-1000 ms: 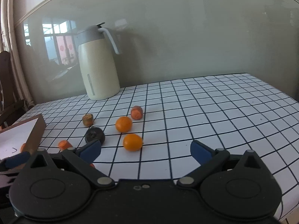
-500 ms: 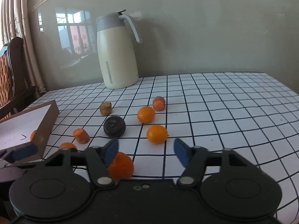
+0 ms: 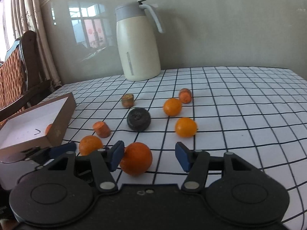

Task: Organize fruits
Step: 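Grasp an orange with the left gripper while the right gripper grasps another orange, then carry both held oranges over the box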

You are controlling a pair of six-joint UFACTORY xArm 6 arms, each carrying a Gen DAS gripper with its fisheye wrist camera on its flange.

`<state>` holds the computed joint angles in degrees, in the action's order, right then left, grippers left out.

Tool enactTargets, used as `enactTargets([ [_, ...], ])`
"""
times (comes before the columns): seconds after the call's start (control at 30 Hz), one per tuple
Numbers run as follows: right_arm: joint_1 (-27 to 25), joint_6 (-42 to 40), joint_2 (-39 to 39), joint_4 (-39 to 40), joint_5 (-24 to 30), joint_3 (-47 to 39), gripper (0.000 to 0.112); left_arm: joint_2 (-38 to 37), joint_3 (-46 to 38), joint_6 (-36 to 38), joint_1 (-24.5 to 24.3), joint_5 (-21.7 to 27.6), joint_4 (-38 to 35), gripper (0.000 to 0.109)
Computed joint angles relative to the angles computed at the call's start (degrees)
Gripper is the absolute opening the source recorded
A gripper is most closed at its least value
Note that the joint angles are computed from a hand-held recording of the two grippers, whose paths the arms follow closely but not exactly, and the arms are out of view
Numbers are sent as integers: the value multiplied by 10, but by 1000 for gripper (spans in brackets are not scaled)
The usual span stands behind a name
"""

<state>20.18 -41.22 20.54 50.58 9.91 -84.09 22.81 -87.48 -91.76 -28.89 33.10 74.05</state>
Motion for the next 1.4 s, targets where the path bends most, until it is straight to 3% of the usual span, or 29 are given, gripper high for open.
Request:
enactTargets([
  [0.07, 1, 1, 2, 0, 6, -3, 51, 2, -1, 6, 1, -7, -6, 47],
  [0.17, 1, 6, 5, 0, 19, -9, 51, -1, 2, 4, 3, -15, -4, 39],
  [0.5, 4, 7, 15, 17, 52, -25, 34, -17, 23, -2, 3, 4, 4, 38],
  [0.63, 10, 22, 16, 6, 30, -24, 29, -24, 30, -2, 2, 9, 5, 38],
  [0.77, 13, 73, 9, -49, -6, -6, 29, -23, 30, 2, 1, 13, 5, 38],
  [0.83, 13, 81, 10, -69, 3, -8, 30, -20, 26, 8, -1, 18, 5, 38],
  [1.03, 7, 79, 22, -35, 50, -26, 29, -14, 19, 11, -8, 35, 19, 38],
  [1.27, 17, 48, 10, -32, 12, -6, 27, -16, 22, -2, -8, 32, 29, 38],
  [1.4, 15, 35, 2, -24, 8, 1, 27, -27, 35, -16, 1, 2, 21, 38],
])
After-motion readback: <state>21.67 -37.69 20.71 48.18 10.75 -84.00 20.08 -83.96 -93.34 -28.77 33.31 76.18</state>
